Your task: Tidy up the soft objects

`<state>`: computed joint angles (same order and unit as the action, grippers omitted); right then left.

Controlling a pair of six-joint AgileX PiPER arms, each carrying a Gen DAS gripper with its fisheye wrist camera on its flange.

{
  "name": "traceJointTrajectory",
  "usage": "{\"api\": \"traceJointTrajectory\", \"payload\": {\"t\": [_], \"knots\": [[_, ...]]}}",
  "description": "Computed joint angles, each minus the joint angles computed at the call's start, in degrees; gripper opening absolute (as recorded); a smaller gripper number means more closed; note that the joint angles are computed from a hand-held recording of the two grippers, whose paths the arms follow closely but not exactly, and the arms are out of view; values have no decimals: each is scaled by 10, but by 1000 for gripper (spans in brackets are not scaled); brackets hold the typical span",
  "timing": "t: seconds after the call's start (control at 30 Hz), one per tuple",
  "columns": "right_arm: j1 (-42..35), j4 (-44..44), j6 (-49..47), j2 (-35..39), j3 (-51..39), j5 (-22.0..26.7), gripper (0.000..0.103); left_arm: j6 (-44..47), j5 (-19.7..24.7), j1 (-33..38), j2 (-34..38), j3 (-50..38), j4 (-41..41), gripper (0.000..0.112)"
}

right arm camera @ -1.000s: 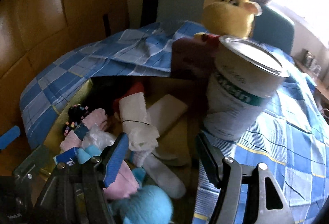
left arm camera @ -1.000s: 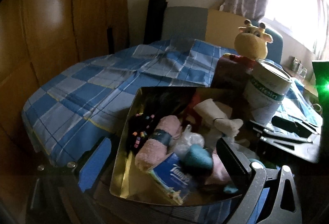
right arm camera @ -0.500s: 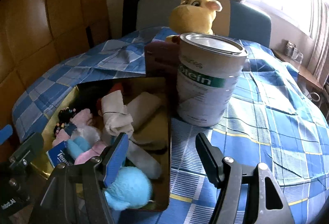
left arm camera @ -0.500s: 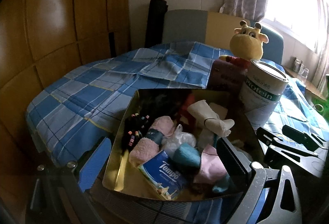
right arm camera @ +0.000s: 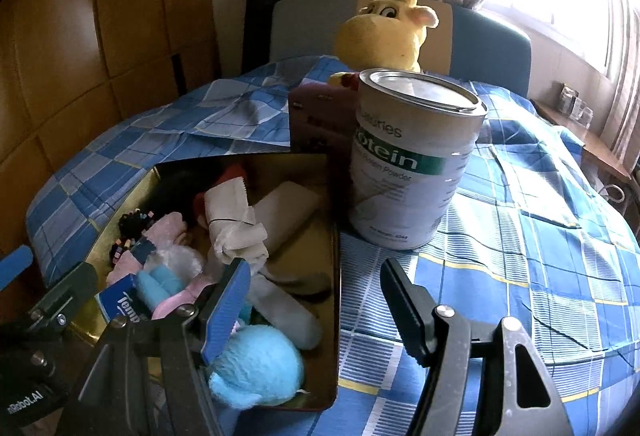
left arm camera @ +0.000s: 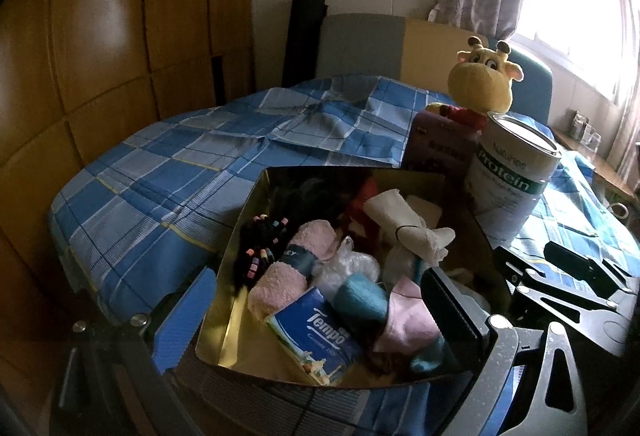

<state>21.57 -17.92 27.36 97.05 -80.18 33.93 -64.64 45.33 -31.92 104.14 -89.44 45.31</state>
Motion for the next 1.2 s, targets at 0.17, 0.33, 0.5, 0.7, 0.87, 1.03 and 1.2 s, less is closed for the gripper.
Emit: {"api": "traceJointTrajectory", "payload": {"t": [0.17,0.33,0.5,0.7,0.87,1.03,1.2], "knots": [[-2,7,-5,1,0,0,68,-3,3,-1,-1,1,0,103],[-1,8,-5,2,0,0,68,1,3,1,0,-1,-5,103],[-1,10,-6,3,0,1,68,6,4,2,1,-2,-9,103],[-1,9,-5,1,3,-1,68,6,7,1,2,-3,-10,103],[-2,11,-6,0,4,-2,68,7,8,1,2,-3,-10,103],[-2,9,-5,0,4,-2,68,8,7,1,0,1,-12,103],[-2,13,-7,-1,5,-2,68,10,8,1,2,-2,-14,103]]}}
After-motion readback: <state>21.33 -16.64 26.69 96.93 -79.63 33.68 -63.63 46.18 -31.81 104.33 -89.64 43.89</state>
